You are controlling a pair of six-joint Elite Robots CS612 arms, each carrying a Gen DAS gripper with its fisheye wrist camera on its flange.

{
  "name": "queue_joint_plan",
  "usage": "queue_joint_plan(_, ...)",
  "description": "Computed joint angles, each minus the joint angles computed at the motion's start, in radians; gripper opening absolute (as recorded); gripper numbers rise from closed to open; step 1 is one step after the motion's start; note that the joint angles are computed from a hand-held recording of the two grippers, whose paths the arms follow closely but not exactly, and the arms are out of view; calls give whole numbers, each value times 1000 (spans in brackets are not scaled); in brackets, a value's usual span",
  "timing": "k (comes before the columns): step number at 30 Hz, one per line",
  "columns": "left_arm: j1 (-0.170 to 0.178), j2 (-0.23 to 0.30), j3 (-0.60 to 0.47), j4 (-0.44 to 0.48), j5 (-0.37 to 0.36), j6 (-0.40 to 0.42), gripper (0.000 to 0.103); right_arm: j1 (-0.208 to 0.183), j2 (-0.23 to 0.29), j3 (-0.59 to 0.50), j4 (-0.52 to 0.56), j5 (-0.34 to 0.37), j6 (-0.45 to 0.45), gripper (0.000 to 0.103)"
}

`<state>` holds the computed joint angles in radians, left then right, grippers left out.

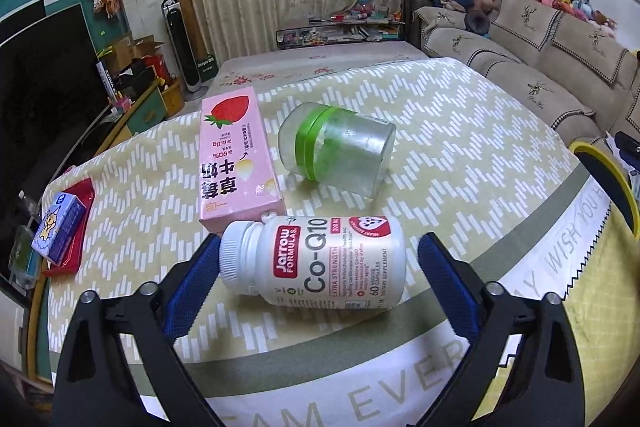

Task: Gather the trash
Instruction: 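Move the left gripper toward the white red-labelled supplement bottle, then grasp the white supplement bottle with the left gripper, then carry the supplement bottle over the bin and open the left gripper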

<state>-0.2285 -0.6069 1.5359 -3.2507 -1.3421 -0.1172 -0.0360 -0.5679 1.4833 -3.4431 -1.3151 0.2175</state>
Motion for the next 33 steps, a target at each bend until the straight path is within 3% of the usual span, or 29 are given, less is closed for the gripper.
queue_joint_plan(6,-5,-8,12,5,24,-11,84,-1,0,1,-4,3,6,59)
queue_joint_plan(11,-20,-51,84,-51,16,-39,84,1,1,6,-32,-21,18,59)
queue_joint_plan(15,-48,-86,133,-96,23,-26,84,-5,-8,20,-45,-29,26,59)
queue_joint_plan(20,-91,-115,159,-141,-10,11,84,-30,-47,78,-98,-33,-29,59)
queue_joint_plan(27,-148,-95,73,-95,-137,57,84,-85,-105,181,-204,-114,-91,66)
queue_joint_plan(33,-196,-31,-79,41,-226,103,84,-136,-129,252,-280,-163,-61,68)
